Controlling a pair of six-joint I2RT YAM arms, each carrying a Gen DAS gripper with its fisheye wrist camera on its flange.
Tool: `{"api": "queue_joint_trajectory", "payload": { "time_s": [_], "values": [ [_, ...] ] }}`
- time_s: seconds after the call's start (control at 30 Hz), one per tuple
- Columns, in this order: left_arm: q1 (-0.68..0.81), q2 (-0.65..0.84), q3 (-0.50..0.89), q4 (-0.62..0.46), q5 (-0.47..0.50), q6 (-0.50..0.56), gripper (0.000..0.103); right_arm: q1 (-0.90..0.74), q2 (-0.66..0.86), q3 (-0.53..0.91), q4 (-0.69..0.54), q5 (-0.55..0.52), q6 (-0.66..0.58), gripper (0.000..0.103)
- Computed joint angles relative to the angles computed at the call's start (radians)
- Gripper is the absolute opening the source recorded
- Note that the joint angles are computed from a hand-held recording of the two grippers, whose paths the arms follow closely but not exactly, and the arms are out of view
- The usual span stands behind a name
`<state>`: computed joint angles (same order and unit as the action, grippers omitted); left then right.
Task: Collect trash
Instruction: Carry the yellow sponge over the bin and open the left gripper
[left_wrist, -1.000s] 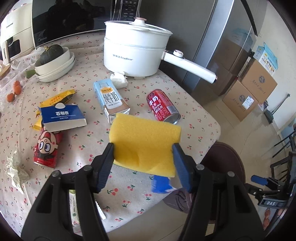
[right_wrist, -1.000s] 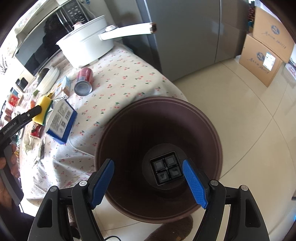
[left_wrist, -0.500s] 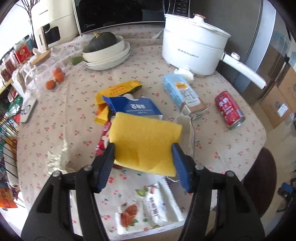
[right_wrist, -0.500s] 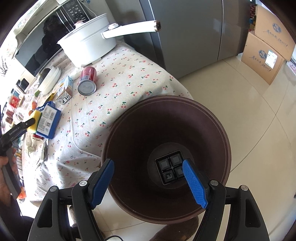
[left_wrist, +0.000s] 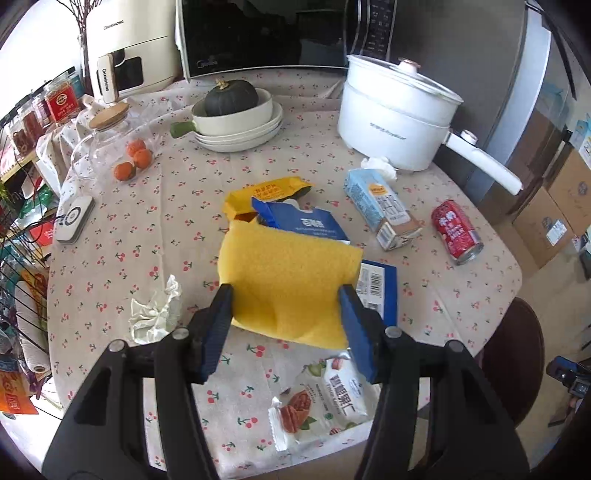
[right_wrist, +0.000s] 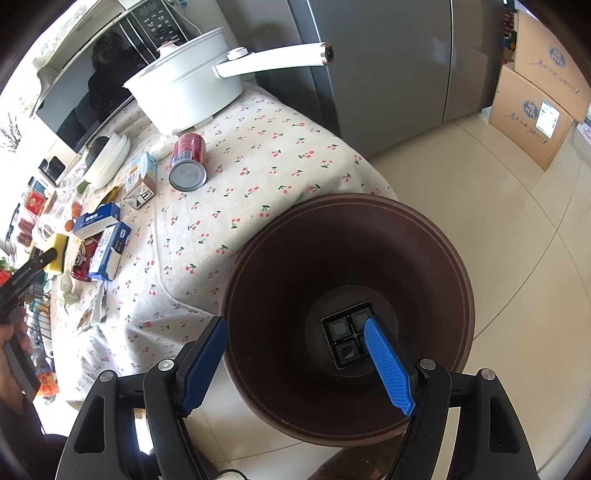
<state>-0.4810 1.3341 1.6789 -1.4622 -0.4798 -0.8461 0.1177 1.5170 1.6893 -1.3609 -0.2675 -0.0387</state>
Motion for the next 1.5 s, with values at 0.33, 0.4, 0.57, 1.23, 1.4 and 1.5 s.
{"api": "queue_joint_trajectory", "payload": {
  "time_s": [0.33,0.4,0.57,1.23,1.4,1.5],
  "values": [
    [-0.264,0.192,0.103,0.113,0.058,-0.034,0.06,-0.038,-0.032,0.006,-0.013,0.001,-0.012,0.078],
    [-0.306,0.245,0.127,0.152,0.08,-0.024,0.061,-0.048,-0.042,0.012,-0.02,0.014,-0.024,0.078],
    [-0.383,0.386,0.198,0.234,0.148,0.012,0.063,-0.112,-0.061,0.015,-0.04,0.031,-0.069,0.078],
    [-0.379,0.342,0.176,0.192,0.117,-0.022,0.097,-0.137,-0.06,0.021,-0.055,0.035,-0.073,0.078],
    [-0.342,0.217,0.09,0.128,0.075,-0.064,0.097,-0.066,-0.054,0.022,-0.037,0.051,-0.037,0.08],
    [-0.315,0.135,0.038,0.084,0.053,-0.089,0.097,-0.013,-0.046,0.027,-0.031,0.061,-0.008,0.081]
  ]
}}
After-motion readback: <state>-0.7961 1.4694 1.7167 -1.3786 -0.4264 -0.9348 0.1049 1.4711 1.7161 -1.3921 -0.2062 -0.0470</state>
